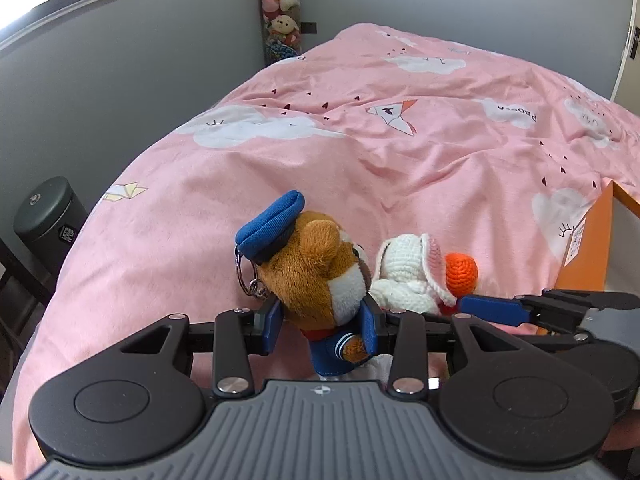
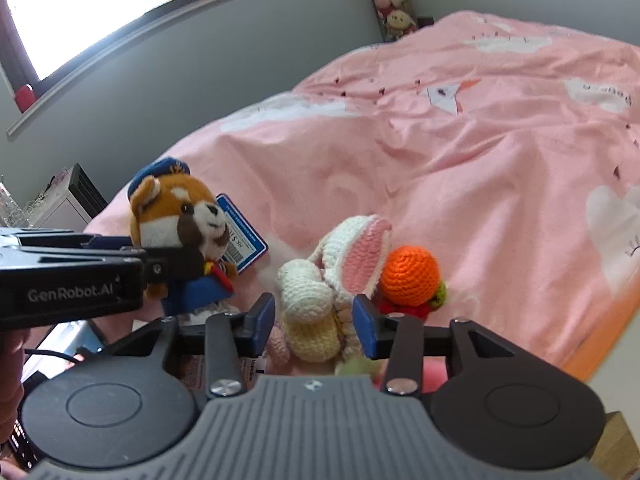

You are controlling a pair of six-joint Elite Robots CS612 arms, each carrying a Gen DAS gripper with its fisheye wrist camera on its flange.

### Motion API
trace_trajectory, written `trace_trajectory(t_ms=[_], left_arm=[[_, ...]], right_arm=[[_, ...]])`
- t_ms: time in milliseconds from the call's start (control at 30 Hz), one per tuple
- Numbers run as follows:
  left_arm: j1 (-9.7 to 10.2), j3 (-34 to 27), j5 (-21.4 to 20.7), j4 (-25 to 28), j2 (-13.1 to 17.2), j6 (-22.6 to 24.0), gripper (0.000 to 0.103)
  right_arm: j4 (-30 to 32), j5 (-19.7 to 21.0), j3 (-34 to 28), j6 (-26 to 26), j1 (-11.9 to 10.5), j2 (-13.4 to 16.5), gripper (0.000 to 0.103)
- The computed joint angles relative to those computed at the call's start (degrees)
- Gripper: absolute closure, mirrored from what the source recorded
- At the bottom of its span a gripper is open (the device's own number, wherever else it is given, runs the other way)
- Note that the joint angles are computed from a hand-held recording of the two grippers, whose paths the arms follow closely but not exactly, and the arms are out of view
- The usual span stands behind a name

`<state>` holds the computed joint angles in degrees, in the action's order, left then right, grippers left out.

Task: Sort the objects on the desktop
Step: 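Grasp the bear keychain with the left gripper while the right grasps the white bunny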

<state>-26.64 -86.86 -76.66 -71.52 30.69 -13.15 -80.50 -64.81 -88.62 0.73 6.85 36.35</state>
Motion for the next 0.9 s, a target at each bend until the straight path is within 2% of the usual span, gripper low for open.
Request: trace_trajectory(t_ms=[133,333,500,700,767,900], left_arm=[[0.32,1.62,-1.08,0.23,-0.24,0.64,0.055],[0.88,2.91,-3.24,-0.21,-0.04,-0.23,0.051],[1.34,3.65,-4.85,-0.9,0.14,-0.88,0.055],[1.32,3.35,-4.97,-1.38,0.15,-0.81,0.059],[1.28,3.08,-5.07,-1.51,0.01,-0.9,0.06],[1.13,2.08,-5.23,-2.42,-0.24,-0.5,0.06]], right_arm=[[0.8,-1.95,1.97,0.36,0.58,-0.68,0.051],[0.43,-1.95,4.38,1.5,0.85,-0.96,0.044],[-0.71,-2.06,5.33,1.55,0.98,-0.76,0.043],[-1.68,-2.7,4.74,-0.57,1.03,-0.68,0.066],[-2.44,-2.28,4.18,-0.37,0.84,-0.48,0.08],[-3.48,-1.46,3.03,-0.82,0.57,-0.36,0.082]])
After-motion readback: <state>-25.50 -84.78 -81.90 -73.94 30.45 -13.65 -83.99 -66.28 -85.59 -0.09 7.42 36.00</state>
